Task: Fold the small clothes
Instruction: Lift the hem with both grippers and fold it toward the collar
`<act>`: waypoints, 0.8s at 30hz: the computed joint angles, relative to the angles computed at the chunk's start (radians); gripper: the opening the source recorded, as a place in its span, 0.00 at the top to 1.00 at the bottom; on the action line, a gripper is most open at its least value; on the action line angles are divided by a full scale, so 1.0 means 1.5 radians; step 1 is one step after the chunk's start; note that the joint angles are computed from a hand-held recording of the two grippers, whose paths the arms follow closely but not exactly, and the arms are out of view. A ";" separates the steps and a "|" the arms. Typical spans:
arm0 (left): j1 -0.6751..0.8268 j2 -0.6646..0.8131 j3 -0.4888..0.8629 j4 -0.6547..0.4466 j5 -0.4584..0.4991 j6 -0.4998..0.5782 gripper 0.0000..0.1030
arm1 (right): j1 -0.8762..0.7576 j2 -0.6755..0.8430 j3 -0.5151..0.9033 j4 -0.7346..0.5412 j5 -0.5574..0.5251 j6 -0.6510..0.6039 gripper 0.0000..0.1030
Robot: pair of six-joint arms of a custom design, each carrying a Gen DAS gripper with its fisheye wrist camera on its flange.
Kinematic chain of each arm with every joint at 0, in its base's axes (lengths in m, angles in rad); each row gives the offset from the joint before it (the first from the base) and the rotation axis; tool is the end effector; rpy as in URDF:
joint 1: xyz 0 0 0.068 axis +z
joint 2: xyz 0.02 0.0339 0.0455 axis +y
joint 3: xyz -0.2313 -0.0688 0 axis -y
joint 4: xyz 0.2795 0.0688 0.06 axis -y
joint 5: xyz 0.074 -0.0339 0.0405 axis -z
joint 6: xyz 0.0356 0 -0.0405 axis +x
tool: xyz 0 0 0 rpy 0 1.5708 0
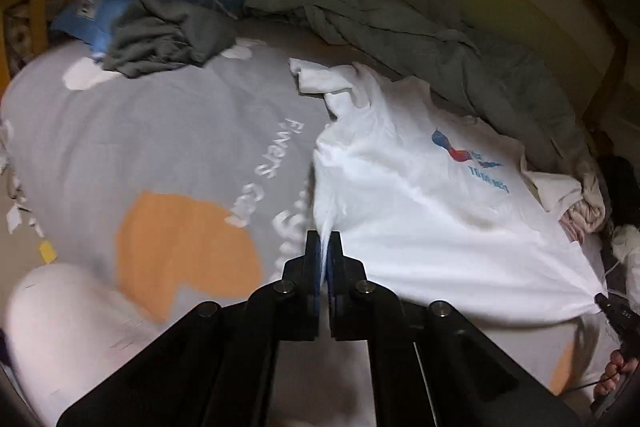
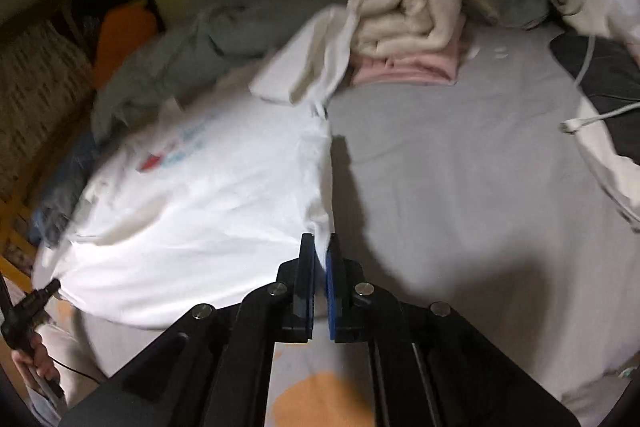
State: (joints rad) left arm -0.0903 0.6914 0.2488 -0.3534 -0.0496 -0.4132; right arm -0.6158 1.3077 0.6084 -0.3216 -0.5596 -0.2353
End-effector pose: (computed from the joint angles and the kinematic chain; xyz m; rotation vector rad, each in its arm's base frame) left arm 0.1961 -0.0160 0.1172 -0.4052 2.3384 -0.1842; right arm 0.2287 -0.1387 0.1140 0.2627 2.3925 0.3485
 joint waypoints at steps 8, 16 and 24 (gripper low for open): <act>-0.065 0.233 0.029 0.045 -0.109 0.020 0.73 | 0.037 -0.051 -0.111 0.016 0.156 -0.048 0.83; -0.060 0.182 0.097 0.057 -0.157 0.084 0.17 | 0.024 -0.162 -0.085 0.015 0.116 -0.017 0.40; 0.016 0.555 0.326 0.104 0.006 0.141 0.79 | 0.134 0.207 0.184 0.017 0.107 0.049 0.42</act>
